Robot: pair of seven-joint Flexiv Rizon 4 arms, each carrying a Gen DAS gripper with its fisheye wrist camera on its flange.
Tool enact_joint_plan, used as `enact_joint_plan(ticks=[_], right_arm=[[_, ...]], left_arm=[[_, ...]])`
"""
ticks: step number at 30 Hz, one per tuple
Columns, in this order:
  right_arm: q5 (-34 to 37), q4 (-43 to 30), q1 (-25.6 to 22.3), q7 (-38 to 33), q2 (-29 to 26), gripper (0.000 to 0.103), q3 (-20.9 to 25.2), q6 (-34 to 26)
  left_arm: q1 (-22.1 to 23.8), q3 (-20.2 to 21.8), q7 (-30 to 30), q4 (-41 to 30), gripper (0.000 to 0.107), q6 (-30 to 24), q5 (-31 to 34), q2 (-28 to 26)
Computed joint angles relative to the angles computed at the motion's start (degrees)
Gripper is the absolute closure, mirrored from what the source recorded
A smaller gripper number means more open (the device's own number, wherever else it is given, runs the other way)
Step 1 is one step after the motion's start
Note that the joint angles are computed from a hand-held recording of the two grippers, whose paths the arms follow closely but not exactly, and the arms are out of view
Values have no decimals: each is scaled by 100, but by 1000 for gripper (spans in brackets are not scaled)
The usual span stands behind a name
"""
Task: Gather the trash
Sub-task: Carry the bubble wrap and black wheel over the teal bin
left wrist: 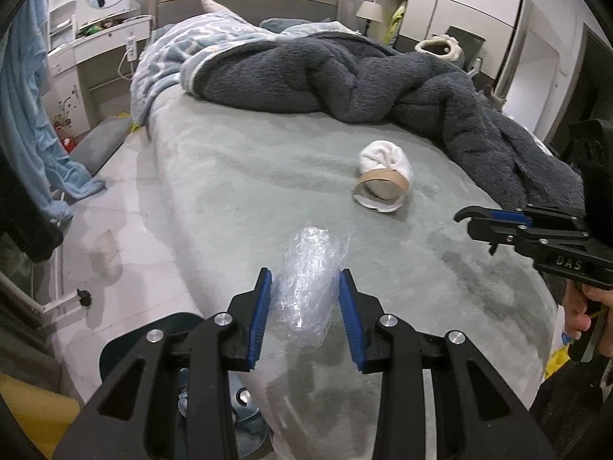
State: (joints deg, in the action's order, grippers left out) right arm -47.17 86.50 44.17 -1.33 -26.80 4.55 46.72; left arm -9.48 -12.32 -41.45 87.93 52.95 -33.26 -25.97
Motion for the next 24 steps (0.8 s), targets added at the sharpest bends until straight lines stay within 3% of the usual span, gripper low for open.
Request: enact_joint_plan(ticks=[13,24], right_arm=[[64,-272,53,-169,-133,83,-8,-40],[308,-973,191,-646,-551,83,-120,-31]], left_arm=[[6,147,-276,-31,69,103,345,-89],[92,370,-768,-171,69,-195,813,-218]])
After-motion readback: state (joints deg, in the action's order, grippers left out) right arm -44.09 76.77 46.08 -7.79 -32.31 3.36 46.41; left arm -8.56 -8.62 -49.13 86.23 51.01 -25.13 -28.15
